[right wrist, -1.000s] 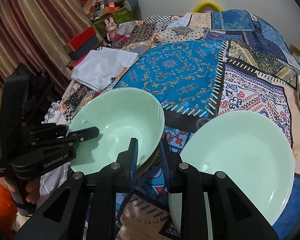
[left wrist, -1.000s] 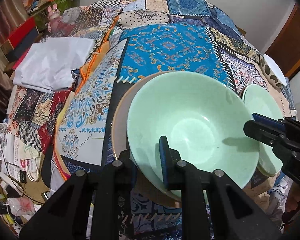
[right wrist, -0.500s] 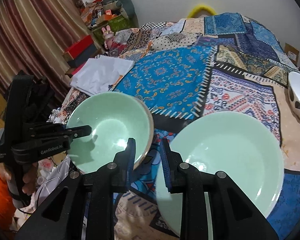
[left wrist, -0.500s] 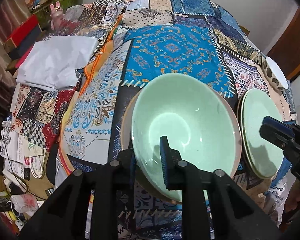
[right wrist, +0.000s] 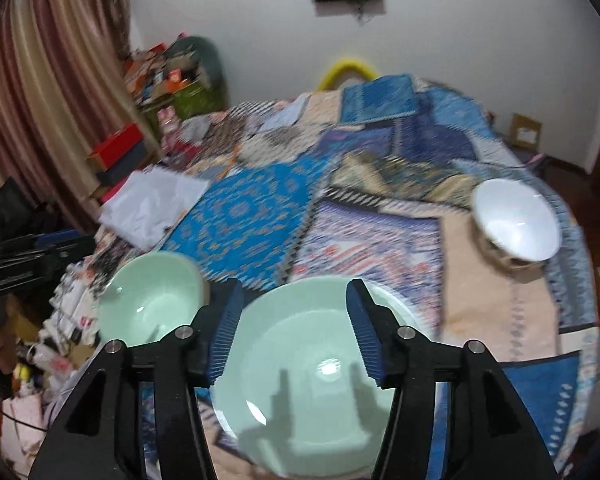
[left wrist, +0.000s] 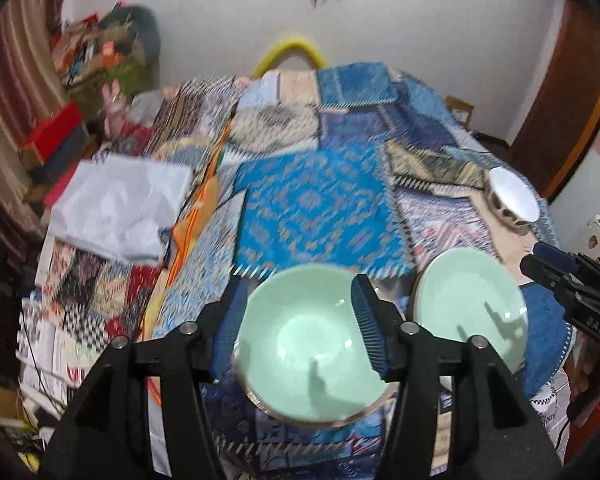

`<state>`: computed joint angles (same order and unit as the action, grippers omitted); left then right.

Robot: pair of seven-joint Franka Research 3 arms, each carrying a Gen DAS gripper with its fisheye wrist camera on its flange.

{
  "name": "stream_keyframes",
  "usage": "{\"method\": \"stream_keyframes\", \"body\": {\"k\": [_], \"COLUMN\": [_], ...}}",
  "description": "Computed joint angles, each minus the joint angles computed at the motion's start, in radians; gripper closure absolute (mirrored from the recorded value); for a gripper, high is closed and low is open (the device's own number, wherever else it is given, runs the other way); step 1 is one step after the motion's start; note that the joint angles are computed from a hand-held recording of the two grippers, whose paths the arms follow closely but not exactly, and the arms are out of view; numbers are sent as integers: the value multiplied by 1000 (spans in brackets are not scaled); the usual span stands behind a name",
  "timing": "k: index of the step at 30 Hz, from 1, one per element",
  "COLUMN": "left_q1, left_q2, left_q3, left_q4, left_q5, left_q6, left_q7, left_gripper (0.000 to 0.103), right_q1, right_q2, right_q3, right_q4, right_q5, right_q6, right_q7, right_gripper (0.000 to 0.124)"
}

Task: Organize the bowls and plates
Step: 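Open both grippers and withdraw them from the light green bowl, then move both grippers to the white bowl rim and close them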

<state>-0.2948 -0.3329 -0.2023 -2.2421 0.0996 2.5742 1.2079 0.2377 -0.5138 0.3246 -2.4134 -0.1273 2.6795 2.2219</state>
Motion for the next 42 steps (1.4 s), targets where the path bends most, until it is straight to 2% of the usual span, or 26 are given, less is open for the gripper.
{"method": "stream_keyframes", "body": {"k": [1,3,5,7,18,27,29,31,34,37,39,42], "left_q1": [-2,-11,-21,-30,-65,-131,-149,-167,-191,-214,-232,-256], "left_q2": [4,24,46,81,333,569,627,674,748,816,866,925], "left_q3": [-4,-15,-20,-28,-94,-104,-101,-96,-91,-86,-81,-70], "left_q4": [9,36,63,100,376,633,700,754,841,923,985,1062], "left_q5": [3,4,-3,-7,106,184,191,197,197,193,189,181], "left_q6": [5,20,28,36,6,-61,-84,-107,-142,-170,-199,-245], "left_q7": [0,-4,-4,-4,-46,-23,-13,-2,20,47,63,75], "left_gripper": [43,32,24,19,18,18,18,18,18,18,18,18], "right_q1": [-8,-36,-72,-104,-250,-320,-322,-317,-321,-317,-314,-284], "right_q2": [-14,-48,-83,-118,-176,-85,-59,-22,22,60,81,102], "right_q3": [-4,-5,-4,-9,-31,-78,-93,-117,-132,-153,-168,-211], "right_q4": [-7,-24,-41,-59,-110,-135,-136,-129,-116,-105,-99,-99], "right_q5": [-3,-16,-32,-47,-105,-136,-131,-119,-111,-102,-92,-37], "right_q6": [-5,-15,-23,-39,-92,-25,3,22,31,42,49,73], "right_q7": [5,23,43,51,59,67,60,34,16,-7,-23,-73], "right_gripper": [71,67,58,58,58,58,73,79,86,88,96,101]}}
